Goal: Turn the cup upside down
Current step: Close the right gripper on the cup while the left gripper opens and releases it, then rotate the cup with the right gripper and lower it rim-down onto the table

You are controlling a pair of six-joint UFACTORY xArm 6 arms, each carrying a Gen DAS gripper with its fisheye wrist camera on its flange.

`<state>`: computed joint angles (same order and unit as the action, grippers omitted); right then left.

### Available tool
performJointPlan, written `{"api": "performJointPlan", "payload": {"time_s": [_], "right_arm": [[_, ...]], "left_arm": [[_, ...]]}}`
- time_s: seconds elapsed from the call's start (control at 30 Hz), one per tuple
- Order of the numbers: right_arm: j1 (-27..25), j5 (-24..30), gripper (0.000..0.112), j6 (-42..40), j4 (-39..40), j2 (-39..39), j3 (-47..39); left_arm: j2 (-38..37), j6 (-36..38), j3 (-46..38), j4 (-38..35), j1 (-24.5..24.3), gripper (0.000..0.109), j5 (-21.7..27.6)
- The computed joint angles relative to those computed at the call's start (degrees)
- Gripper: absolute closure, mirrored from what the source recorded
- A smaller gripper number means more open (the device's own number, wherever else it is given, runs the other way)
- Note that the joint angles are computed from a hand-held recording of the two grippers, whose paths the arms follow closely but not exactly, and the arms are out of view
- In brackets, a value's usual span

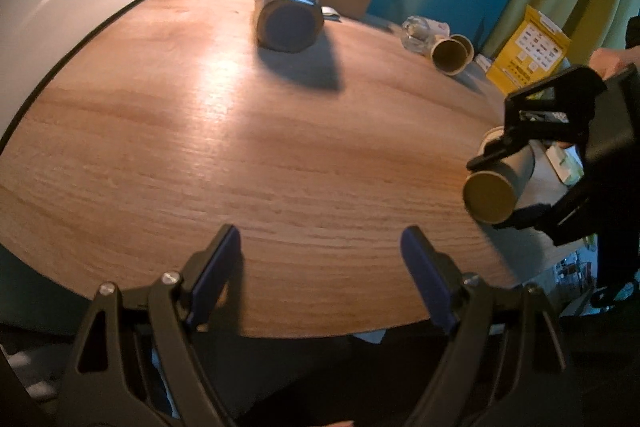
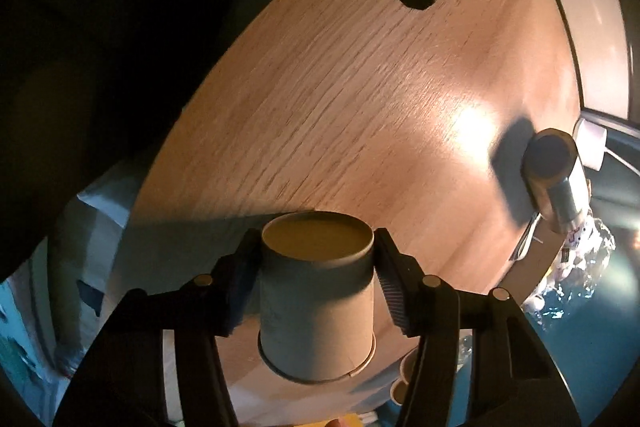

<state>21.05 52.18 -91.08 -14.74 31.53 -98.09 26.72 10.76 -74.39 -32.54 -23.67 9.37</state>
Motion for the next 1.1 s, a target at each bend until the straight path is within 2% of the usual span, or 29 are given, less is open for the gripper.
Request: {"api": "performJointPlan", "payload": {"time_s": [0.07, 0.4, 0.57, 0.63, 0.8, 0.9, 1.1], "right_arm": [[0.0, 2.5, 0.053, -0.4, 0.5, 1.8, -3.2], [-0.6, 3.9, 0.054, 1.1, 3.0, 2.7, -5.9], [-2.1, 5.0, 0.054, 7.6, 8.0, 5.0, -11.6], [-3.0, 3.8, 0.054, 11.1, 10.1, 5.1, -12.2], [-6.2, -3.3, 0.054, 21.2, 19.3, 1.8, -8.0], [-7.6, -12.2, 0.054, 26.7, 26.5, -1.4, -1.8], [-8.3, -31.4, 0.054, 35.7, 50.0, -8.4, 12.8]], "left_arm": [[0.2, 0.1, -0.4, -0.3, 0.1, 0.025, 0.1], [1.1, -3.5, -2.6, 4.5, -0.1, 0.025, 1.2], [1.3, -5.7, -4.5, 8.3, -0.3, 0.025, 1.7], [1.6, -6.3, -5.6, 9.8, -0.5, 0.025, 2.1], [3.1, -7.6, -9.5, 14.2, -1.4, 0.025, 3.3], [4.3, -8.8, -12.0, 17.9, -2.0, 0.025, 3.4], [6.9, -11.7, -16.7, 23.0, -3.2, 0.025, 3.3]]}}
